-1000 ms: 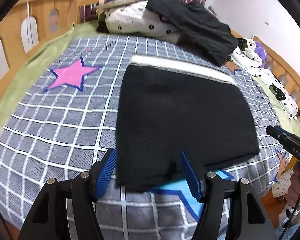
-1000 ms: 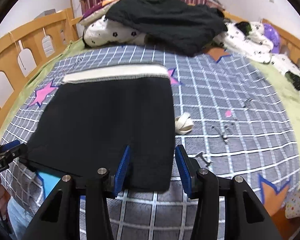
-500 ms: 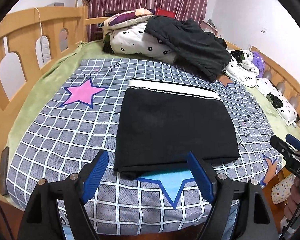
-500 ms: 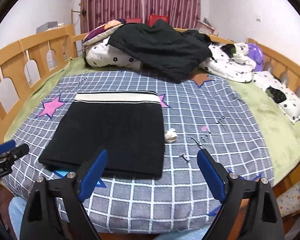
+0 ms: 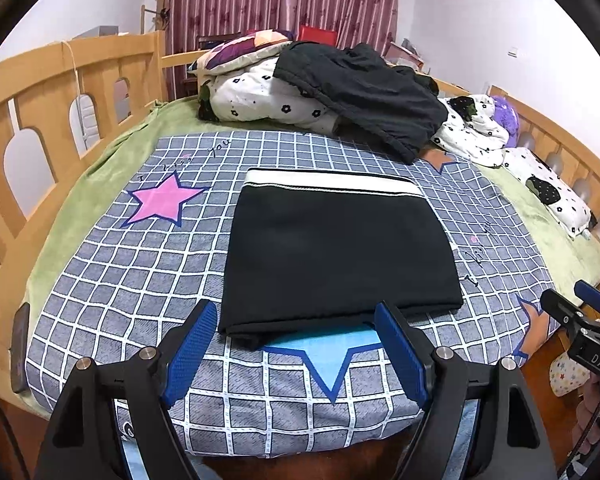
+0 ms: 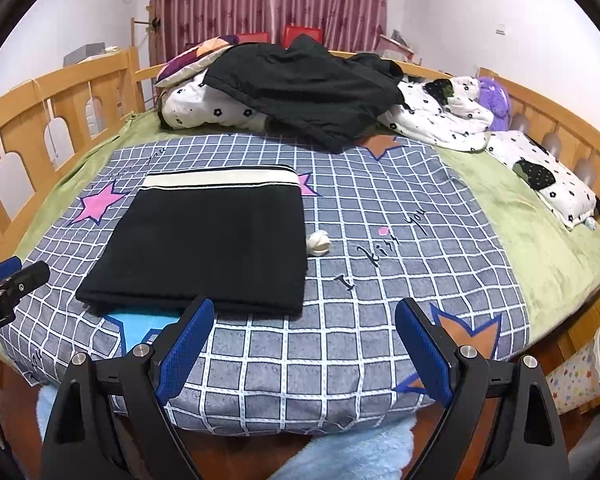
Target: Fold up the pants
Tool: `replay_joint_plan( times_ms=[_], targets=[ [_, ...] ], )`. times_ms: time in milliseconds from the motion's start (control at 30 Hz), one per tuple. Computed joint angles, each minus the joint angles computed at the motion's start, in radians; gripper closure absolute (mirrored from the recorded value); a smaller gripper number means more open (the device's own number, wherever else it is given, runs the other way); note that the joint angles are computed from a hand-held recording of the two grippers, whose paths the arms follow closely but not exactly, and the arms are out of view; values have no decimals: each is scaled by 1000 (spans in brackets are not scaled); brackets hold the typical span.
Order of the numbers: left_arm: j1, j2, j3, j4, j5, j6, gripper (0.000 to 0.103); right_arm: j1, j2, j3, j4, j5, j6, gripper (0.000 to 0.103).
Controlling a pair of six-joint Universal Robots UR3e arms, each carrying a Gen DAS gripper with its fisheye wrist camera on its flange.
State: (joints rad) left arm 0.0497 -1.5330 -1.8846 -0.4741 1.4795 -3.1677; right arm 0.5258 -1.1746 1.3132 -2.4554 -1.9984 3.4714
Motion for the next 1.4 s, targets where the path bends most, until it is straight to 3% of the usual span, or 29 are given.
replay_joint_plan(
  times_ms=[1400],
  targets=[
    [-30, -9, 3, 17, 43, -6, 23, -30, -86, 118, -66, 14, 12, 12]
  ],
)
